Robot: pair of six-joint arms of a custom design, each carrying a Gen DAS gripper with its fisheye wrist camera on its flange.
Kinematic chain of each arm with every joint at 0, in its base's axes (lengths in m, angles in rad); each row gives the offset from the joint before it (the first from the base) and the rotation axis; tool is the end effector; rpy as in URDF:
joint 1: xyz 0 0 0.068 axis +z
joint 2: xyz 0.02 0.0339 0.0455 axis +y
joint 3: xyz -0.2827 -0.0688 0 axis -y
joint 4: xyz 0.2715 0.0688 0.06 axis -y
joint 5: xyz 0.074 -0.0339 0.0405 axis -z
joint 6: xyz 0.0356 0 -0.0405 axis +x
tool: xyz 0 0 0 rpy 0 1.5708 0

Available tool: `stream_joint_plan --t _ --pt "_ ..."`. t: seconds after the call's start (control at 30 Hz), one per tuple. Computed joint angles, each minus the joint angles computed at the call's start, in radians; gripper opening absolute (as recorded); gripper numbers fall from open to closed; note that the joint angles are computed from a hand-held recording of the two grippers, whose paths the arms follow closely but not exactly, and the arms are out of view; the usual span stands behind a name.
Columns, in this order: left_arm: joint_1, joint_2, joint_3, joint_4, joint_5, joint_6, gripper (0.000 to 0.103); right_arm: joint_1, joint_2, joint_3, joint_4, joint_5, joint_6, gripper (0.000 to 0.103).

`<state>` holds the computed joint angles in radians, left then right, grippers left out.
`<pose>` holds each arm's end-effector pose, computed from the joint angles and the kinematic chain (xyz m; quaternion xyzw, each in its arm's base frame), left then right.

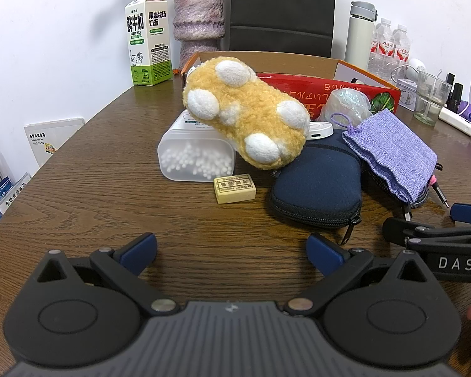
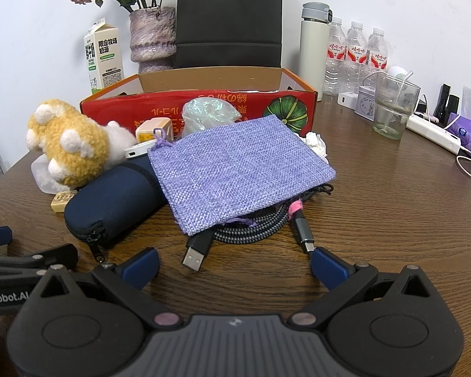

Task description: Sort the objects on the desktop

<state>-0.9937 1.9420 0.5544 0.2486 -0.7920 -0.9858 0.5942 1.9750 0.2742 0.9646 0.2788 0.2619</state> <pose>0.1699 -0.2145 0.0310 -0.0791 0.9015 0.0416 0.4234 0.2008 0.1238 0.0238 -0.0942 0.9022 0.0510 0.4179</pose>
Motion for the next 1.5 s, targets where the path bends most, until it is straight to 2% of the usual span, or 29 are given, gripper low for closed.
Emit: stream_joint_plan --t 0.23,0.33,0.43,0.5,0.57,0.63,0.73,0.8,0.87,0.9,0.97,1.0,1.1,1.17,1.2,1.23,1.3,1.4,1.5 --pt "-0.007 -0.006 -0.015 0.023 -0.007 0.0 0.103 0.001 0.0 0.0 -0.001 0.001 0.001 0.103" --pt "-0.029 -0.036 -0.106 0.22 -0.034 0.059 0.103 0.003 -0.023 -0.011 -0.015 -0.003 0.0 0.103" --pt "-0.032 -0.101 -0.165 0.308 -0.081 0.125 0.103 -0.014 -0.069 -0.037 -0.043 -0.017 -0.003 0.103" --pt "0.003 -0.143 -0.181 0.333 -0.084 0.176 0.103 -0.03 -0.07 -0.093 0.056 -0.037 -0.003 0.103" --pt "0.061 -0.17 -0.196 0.393 -0.042 0.21 0.103 -0.076 -0.06 -0.145 0.185 -0.102 -0.016 0.103" --pt "0.142 -0.195 -0.186 0.426 0.053 0.211 0.103 -0.122 -0.073 -0.17 0.243 -0.158 -0.02 0.102" --pt "0.227 -0.154 -0.122 0.439 0.125 0.195 0.103 -0.16 -0.095 -0.158 0.24 -0.186 -0.038 0.099" --pt "0.265 -0.119 -0.044 0.334 0.111 0.153 0.103 -0.172 -0.117 -0.128 0.195 -0.19 -0.065 0.093" --pt "0.283 -0.092 -0.034 0.381 0.111 0.162 0.102 -0.188 -0.167 -0.1 0.131 -0.2 -0.089 0.09" --pt "0.292 -0.086 -0.041 0.42 0.125 0.174 0.094 -0.199 -0.189 -0.083 0.106 -0.215 -0.1 0.09" --pt "0.315 -0.076 -0.038 0.442 0.172 0.189 0.06 -0.224 -0.208 -0.036 0.085 -0.267 -0.122 0.089" --pt "0.327 -0.074 -0.031 0.432 0.201 0.189 0.056 -0.23 -0.206 -0.002 0.062 -0.295 -0.124 0.089" --pt "0.327 -0.083 -0.048 0.464 0.208 0.18 0.05 -0.236 -0.156 0.17 -0.098 -0.377 -0.118 0.088" --pt "0.313 -0.105 -0.082 0.521 0.192 0.188 0.05 -0.22 -0.093 0.284 -0.179 -0.375 -0.121 0.081" --pt "0.309 -0.122 -0.095 0.538 0.186 0.197 0.049 -0.212 -0.064 0.327 -0.202 -0.363 -0.129 0.072" --pt "0.307 -0.145 -0.106 0.548 0.185 0.224 0.049 -0.205 -0.042 0.371 -0.242 -0.355 -0.141 0.055" --pt "0.304 -0.194 -0.127 0.57 0.19 0.28 0.048 -0.195 -0.007 0.454 -0.342 -0.351 -0.154 0.029" --pt "0.323 -0.296 -0.143 0.538 0.236 0.338 0.048 -0.194 -0.033 0.449 -0.362 -0.347 -0.159 0.017" --pt "0.376 -0.397 -0.124 0.485 0.3 0.405 0.048 -0.215 -0.138 0.365 -0.28 -0.377 -0.143 0.016"
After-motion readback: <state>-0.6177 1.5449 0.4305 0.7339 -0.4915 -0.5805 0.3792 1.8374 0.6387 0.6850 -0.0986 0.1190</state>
